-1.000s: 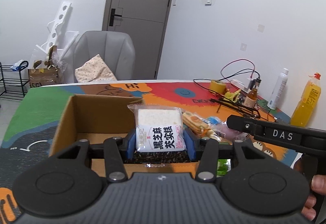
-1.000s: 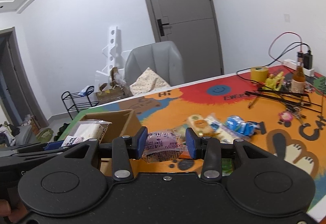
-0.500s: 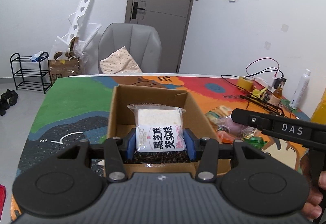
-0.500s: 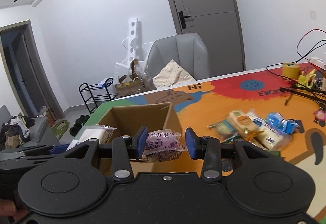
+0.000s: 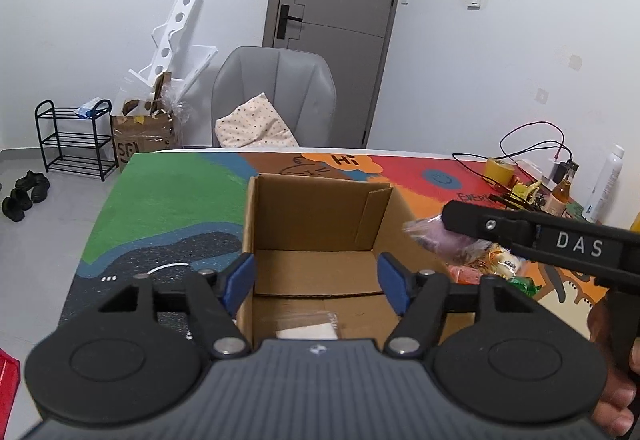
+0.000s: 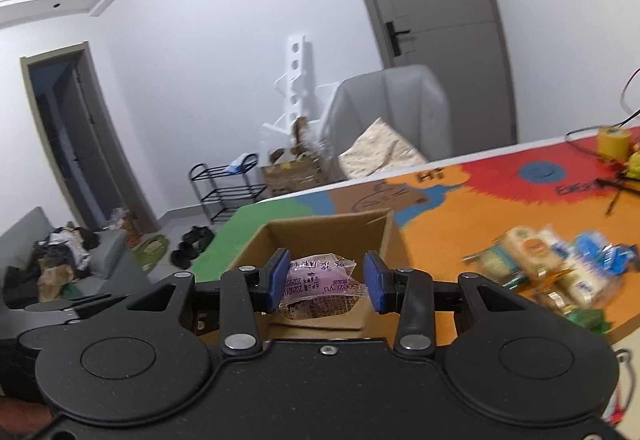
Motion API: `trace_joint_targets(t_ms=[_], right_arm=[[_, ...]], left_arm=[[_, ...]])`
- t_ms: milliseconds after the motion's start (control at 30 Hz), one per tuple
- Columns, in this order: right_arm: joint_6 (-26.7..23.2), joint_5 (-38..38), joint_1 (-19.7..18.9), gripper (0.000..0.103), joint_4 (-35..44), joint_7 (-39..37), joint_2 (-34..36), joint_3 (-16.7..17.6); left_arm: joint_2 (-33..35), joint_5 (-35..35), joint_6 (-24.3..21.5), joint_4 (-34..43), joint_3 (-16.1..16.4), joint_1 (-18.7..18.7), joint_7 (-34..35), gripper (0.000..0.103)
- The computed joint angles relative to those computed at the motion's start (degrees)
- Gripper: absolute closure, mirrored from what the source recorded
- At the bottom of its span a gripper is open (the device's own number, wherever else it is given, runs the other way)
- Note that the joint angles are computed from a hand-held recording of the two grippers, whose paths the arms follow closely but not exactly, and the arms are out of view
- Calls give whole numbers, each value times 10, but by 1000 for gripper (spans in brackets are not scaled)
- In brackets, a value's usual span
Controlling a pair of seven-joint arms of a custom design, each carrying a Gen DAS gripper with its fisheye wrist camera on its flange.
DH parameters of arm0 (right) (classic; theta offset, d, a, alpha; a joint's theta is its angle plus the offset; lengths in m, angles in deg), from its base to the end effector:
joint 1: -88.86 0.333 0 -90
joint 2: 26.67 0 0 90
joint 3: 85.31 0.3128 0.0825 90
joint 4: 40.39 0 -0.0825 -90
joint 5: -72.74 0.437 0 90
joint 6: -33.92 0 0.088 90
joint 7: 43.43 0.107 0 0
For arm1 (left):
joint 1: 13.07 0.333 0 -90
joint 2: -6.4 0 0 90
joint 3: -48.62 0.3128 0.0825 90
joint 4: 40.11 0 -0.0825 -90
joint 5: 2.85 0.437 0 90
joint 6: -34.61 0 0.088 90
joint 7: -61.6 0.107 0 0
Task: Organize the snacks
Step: 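Open left gripper over the box while right gripper opens to drop the pink package, then move both tools back from the box to the snack pile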
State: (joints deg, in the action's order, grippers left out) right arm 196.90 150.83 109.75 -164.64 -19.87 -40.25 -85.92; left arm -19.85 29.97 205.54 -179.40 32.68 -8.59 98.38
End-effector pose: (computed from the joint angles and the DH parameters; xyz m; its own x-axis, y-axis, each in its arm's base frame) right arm 0.5512 0.1482 0.5442 0.4917 -0.8197 -0.2937 -0.4906 0.0179 -0.8712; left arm 0.4880 -0.1506 0.5483 0.0853 -0.9858 0.1446 -0.5000 -0.1679 -0.8496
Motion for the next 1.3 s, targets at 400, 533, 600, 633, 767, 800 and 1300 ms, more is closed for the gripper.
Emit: trace_joint_targets(t_ms=[400, 533, 600, 633, 767, 800, 1300], right_arm=[[4, -5, -9, 31, -26, 45, -23, -5], [16, -33, -13, 31, -45, 75, -32, -10], [20, -43, -14, 31, -54, 85, -38, -15], [20, -47, -15, 31, -60, 88, -42, -18], [27, -67, -19, 24, -74, 111, -51, -29], [31, -67, -19, 23, -77, 112, -53, -32], [55, -98, -28, 12, -117, 129, -88, -68]], left_arm=[[-12, 5, 4, -10, -1, 5, -8, 16], [-8, 14, 15, -7, -17, 15, -16, 10], [-5, 26, 4, 0, -36, 29, -29, 10], [-2, 32, -2, 4, -41, 31, -34, 10], [14, 23, -11, 12, -20, -4, -24, 9], [18, 20, -10, 13, -15, -11, -21, 9], [55, 11, 14, 44, -21, -54, -8, 9]])
